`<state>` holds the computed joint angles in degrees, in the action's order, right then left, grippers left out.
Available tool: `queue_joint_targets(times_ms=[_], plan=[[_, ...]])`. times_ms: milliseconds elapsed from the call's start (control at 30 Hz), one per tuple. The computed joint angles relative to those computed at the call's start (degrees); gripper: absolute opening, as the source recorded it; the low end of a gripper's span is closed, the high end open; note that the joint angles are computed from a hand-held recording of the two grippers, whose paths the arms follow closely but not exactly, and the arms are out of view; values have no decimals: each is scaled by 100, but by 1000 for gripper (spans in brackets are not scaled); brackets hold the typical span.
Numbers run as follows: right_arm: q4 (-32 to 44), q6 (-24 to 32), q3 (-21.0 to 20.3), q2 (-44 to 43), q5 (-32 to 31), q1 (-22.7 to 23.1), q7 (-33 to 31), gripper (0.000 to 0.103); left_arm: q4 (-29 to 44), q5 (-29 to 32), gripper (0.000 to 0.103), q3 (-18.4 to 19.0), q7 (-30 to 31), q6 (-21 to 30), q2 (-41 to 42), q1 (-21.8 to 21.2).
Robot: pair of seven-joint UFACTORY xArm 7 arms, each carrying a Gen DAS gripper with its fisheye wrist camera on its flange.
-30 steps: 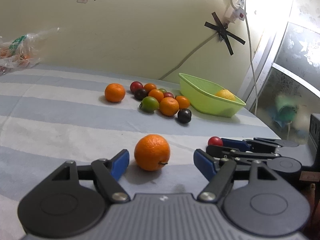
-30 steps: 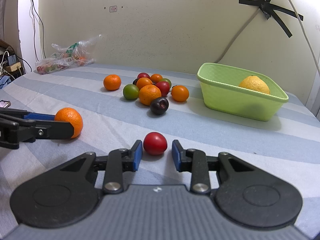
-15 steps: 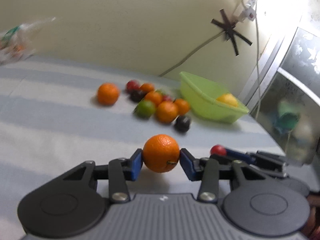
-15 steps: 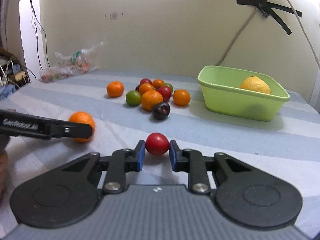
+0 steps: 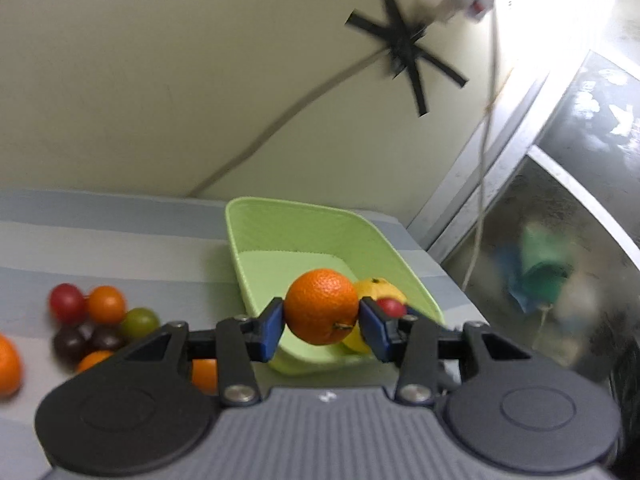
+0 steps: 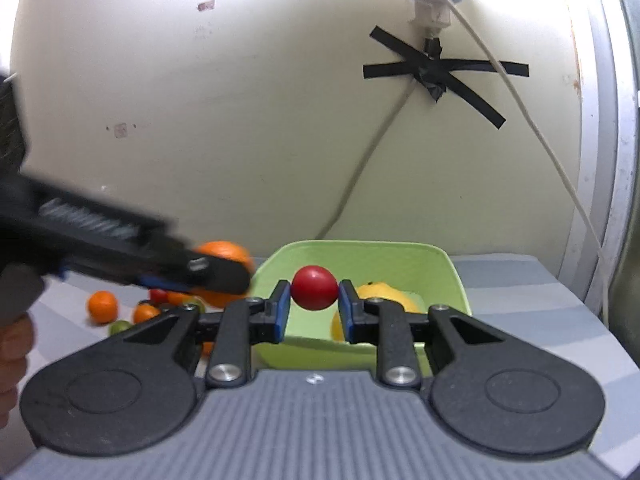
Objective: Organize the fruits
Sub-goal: 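Carry mandarin and tomato into the basin and open both tools, then grasp another mandarin with the left tool while the right tool grasps a dark plum tomato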
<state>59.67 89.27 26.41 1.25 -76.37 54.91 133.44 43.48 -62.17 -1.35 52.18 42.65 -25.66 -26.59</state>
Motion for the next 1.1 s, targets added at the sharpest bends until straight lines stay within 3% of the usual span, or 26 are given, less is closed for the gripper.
queue_joint_targets(times_ms=[67,100,167,200,233,333,533,667,767,867,1100], plan=[[-2,-57,-31,31,31,-26,-92,29,93,-85,44,-59,31,-101,189,-44],[15,-83,-43,50,47,-36,-159,30,103,-137,53,-77,86,-148,231,-59],[17,-99,-51,73,-12,-29,-234,44,79,-271,61,-105,197,-245,244,-92],[68,-51,-44,120,-39,-11,-295,55,62,-281,63,-89,239,-231,214,-80],[111,77,-29,173,-41,31,-374,58,34,-283,64,-100,259,-252,167,-72],[270,504,-21,355,-72,214,-517,57,-4,-382,63,137,423,-16,-61,-3],[-102,445,49,25,-327,376,372,55,-486,-511,63,847,721,285,-958,628],[-266,-224,94,-129,-729,254,612,54,-888,1,62,1048,677,295,-1355,1046],[-270,-1245,15,-203,-988,33,476,54,-946,392,60,1061,459,494,-1287,1087],[34,-1980,-84,-30,-877,-167,-85,54,-887,497,57,1028,237,651,-1108,1015],[723,-2614,-385,470,-707,-271,-1240,54,-874,290,57,1148,224,935,-981,1041]])
